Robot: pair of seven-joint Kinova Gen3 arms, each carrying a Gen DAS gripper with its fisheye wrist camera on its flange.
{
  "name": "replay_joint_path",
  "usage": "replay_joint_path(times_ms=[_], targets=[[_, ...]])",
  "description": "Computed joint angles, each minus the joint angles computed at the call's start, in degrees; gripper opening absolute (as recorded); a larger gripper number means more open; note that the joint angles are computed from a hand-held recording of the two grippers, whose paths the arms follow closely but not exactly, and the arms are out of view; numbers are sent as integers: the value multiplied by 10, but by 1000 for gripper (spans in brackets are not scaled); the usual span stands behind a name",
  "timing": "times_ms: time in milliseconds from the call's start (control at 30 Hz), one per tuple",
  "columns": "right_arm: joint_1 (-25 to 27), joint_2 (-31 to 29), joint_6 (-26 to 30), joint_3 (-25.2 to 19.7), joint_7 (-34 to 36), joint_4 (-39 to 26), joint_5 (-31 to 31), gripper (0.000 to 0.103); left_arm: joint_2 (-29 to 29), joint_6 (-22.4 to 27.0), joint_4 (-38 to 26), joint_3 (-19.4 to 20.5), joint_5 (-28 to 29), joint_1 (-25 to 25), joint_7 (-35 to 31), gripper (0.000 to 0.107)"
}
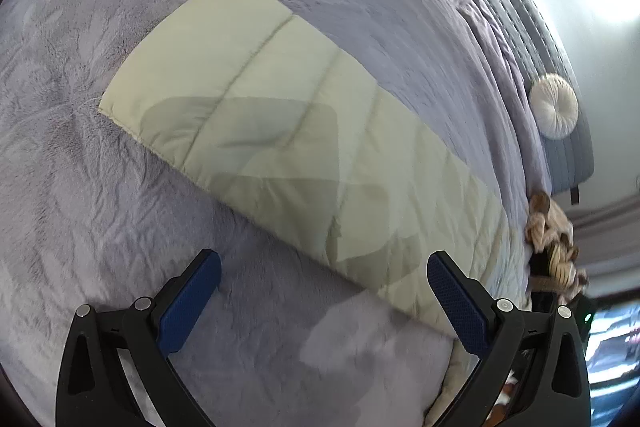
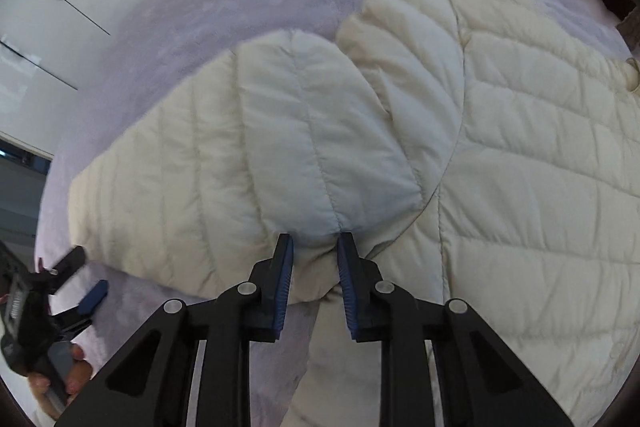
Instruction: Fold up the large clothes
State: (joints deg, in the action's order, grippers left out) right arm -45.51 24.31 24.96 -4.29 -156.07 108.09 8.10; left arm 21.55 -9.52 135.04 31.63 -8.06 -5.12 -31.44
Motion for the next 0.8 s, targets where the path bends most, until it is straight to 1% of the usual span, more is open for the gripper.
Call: replay_joint_path(times_ms=[100, 133, 200, 233, 267, 300, 333, 367, 400, 433, 467, 500, 633, 700, 733, 800], targets=[[3, 12, -14, -1, 4, 1, -1, 25, 8, -9, -15, -51, 12, 47, -12, 103], [4, 15, -16, -1, 9, 1, -1, 25, 10, -11, -23, -77, 23, 72, -23, 103], [8, 19, -19, 0, 17, 0, -2, 25, 12, -7, -38, -128, 64, 121, -60, 101], [9, 21, -22, 1, 19, -1, -4, 25, 10, -5, -41, -143, 74, 134, -66, 100], [13, 25, -25, 0, 24, -3, -7, 25, 9, -6, -41, -149, 75, 136, -65, 85], [14, 26, -26, 0, 27, -6, -10, 25, 6, -12, -38, -146, 67, 127, -55, 65], [18, 29, -26, -1, 32, -10, -13, 25, 11, -27, -33, -132, 50, 110, -40, 54], [24, 30, -31, -4, 39, -9, -17, 25, 15, -50, -23, -111, 27, 83, -19, 28], [27, 32, -36, -4, 45, -10, -21, 25, 19, -72, -13, -91, 3, 57, -5, 9], [20, 29, -46, -2, 42, -1, -24, 25, 23, -85, -9, -72, -16, 35, 0, 8], [22, 28, -53, -2, 45, 3, -27, 25, 20, -89, -8, -62, -26, 24, -3, 8], [24, 28, -58, -3, 49, 3, -31, 25, 13, -84, -10, -58, -27, 23, -11, 8], [30, 14, -96, -5, 66, 39, -44, 25, -41, -50, -40, -47, -69, 46, -13, 8], [40, 10, -114, -13, 74, 54, -51, 25, -59, -26, -66, -30, -93, 54, -13, 8], [57, 4, -124, -28, 85, 65, -62, 25, -64, -11, -83, -21, -100, 61, -14, 8], [110, -9, -157, -71, 126, 95, -105, 25, -71, 15, -113, -1, -107, 73, -24, 8]])
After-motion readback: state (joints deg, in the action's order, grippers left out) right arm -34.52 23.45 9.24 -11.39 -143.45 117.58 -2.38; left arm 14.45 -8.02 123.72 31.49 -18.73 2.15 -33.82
